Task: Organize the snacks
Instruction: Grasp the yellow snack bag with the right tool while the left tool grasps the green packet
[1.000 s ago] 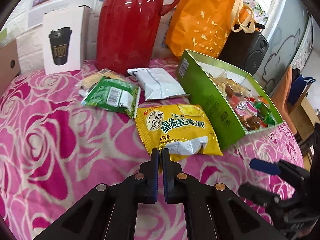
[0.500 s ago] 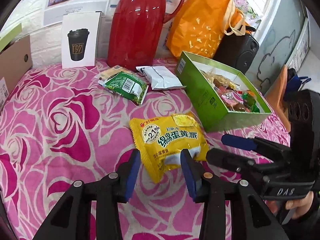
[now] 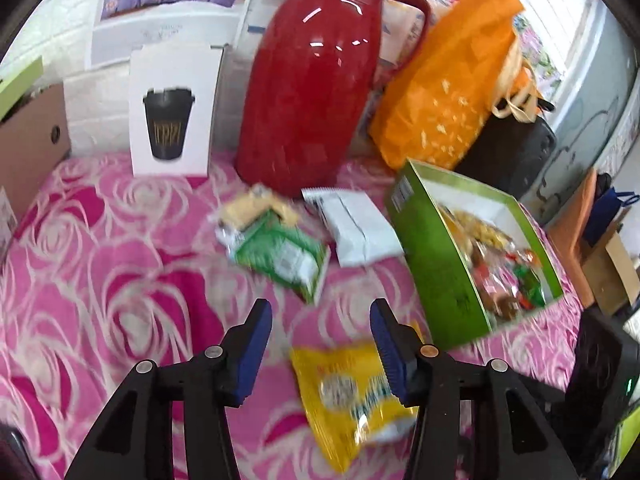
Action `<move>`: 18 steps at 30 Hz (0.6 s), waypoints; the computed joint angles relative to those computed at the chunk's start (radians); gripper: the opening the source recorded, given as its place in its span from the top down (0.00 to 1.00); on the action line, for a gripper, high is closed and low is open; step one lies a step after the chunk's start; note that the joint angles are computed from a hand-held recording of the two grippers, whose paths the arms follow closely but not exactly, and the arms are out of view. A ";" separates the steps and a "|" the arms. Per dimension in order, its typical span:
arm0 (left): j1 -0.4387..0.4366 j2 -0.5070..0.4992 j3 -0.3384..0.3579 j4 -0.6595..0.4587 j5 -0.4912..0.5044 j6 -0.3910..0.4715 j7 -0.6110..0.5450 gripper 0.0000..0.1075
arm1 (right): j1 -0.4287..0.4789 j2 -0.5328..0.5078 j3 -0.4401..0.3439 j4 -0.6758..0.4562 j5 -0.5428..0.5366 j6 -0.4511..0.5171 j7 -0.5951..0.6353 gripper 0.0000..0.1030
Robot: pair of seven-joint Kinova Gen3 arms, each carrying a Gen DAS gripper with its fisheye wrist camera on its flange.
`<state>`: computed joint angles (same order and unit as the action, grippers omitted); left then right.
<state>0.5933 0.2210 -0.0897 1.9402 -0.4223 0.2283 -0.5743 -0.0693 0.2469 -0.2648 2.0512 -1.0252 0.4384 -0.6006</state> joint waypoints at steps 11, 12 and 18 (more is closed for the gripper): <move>0.009 0.178 -0.014 -0.211 -0.073 0.162 -0.009 0.51 | 0.022 0.052 -0.047 -0.027 0.004 -0.007 0.003 0.43; 0.017 0.181 -0.022 -0.213 -0.078 0.164 -0.006 0.51 | 0.027 0.057 -0.049 -0.030 -0.003 0.004 0.006 0.44; 0.020 0.182 -0.034 -0.210 -0.072 0.158 -0.011 0.52 | 0.030 0.056 -0.050 -0.024 -0.046 0.016 0.058 0.60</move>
